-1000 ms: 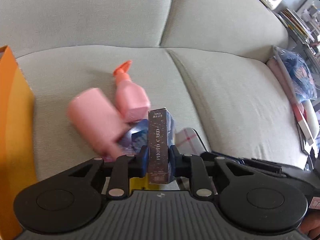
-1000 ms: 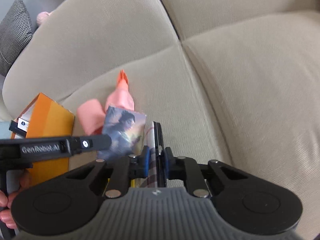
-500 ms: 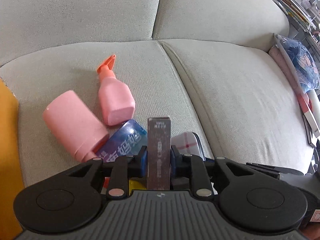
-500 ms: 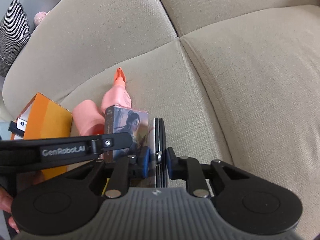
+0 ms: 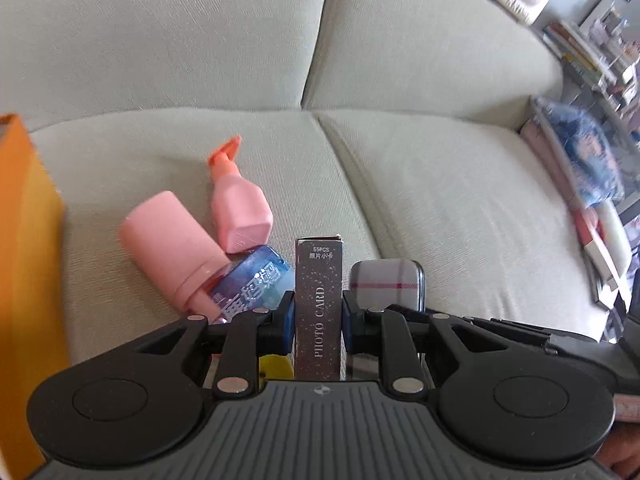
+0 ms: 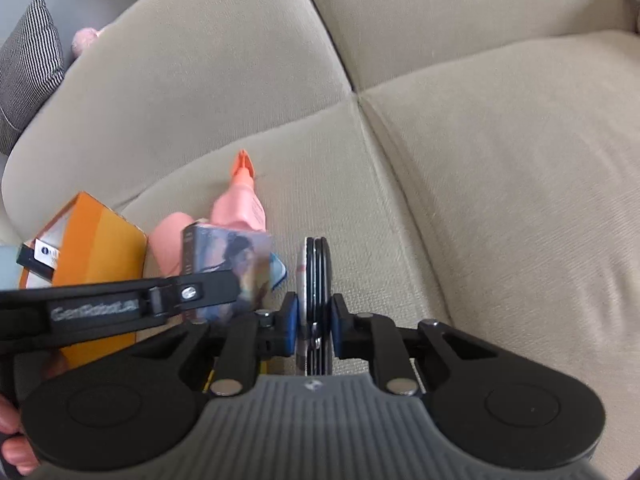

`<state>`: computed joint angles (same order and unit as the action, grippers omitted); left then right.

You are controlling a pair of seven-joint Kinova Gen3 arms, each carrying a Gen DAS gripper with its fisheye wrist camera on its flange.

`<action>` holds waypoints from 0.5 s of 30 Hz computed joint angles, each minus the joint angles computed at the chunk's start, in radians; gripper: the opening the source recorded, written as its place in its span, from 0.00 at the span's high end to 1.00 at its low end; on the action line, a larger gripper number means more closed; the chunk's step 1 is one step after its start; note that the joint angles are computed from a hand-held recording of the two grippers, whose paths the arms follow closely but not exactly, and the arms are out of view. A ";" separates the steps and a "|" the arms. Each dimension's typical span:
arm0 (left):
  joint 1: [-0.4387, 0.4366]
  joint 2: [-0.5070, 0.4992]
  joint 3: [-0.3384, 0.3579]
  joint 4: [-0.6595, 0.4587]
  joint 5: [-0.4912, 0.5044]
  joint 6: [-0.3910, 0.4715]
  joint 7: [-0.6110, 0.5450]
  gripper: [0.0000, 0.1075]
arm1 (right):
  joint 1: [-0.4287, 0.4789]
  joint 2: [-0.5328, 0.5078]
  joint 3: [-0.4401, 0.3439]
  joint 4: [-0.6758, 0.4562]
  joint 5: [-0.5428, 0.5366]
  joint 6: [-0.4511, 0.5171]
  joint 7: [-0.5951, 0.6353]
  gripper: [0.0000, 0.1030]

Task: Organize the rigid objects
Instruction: 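Carry the photo-card box and plaid tin over the orange box with both grippers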

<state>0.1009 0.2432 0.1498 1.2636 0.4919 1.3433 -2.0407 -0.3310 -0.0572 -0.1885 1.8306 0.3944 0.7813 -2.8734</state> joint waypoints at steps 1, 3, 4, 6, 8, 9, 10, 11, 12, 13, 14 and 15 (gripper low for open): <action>-0.016 -0.011 -0.004 -0.002 0.014 0.012 -0.008 0.77 | -0.005 -0.008 -0.011 -0.008 0.020 0.018 -0.021 0.84; -0.059 -0.036 -0.017 -0.005 0.055 0.040 -0.040 0.77 | -0.018 -0.026 -0.037 -0.024 0.057 0.054 -0.069 0.84; -0.076 -0.043 -0.024 -0.011 0.071 0.054 -0.051 0.77 | -0.025 -0.035 -0.052 -0.034 0.077 0.070 -0.093 0.84; -0.111 -0.062 -0.041 -0.026 0.097 0.083 -0.074 0.77 | -0.042 -0.048 -0.086 -0.065 0.114 0.114 -0.136 0.84; -0.140 -0.076 -0.059 -0.044 0.109 0.107 -0.084 0.77 | -0.058 -0.042 -0.108 -0.091 0.149 0.129 -0.159 0.84; -0.156 -0.083 -0.068 -0.051 0.115 0.116 -0.089 0.77 | -0.068 -0.038 -0.116 -0.108 0.165 0.136 -0.165 0.84; -0.176 -0.088 -0.080 -0.061 0.124 0.129 -0.099 0.77 | -0.081 -0.034 -0.124 -0.125 0.179 0.141 -0.170 0.84; -0.194 -0.091 -0.090 -0.071 0.130 0.141 -0.105 0.77 | -0.094 -0.028 -0.129 -0.142 0.193 0.143 -0.172 0.84; -0.212 -0.091 -0.100 -0.083 0.134 0.154 -0.111 0.77 | -0.107 -0.022 -0.134 -0.161 0.204 0.145 -0.174 0.84; -0.231 -0.092 -0.109 -0.093 0.139 0.164 -0.118 0.77 | -0.121 -0.016 -0.137 -0.176 0.215 0.140 -0.178 0.84; -0.252 -0.090 -0.118 -0.103 0.147 0.174 -0.130 0.77 | -0.140 -0.007 -0.134 -0.193 0.227 0.132 -0.179 0.84; -0.275 -0.085 -0.127 -0.119 0.154 0.188 -0.143 0.77 | -0.155 0.000 -0.149 -0.217 0.240 0.139 -0.182 0.84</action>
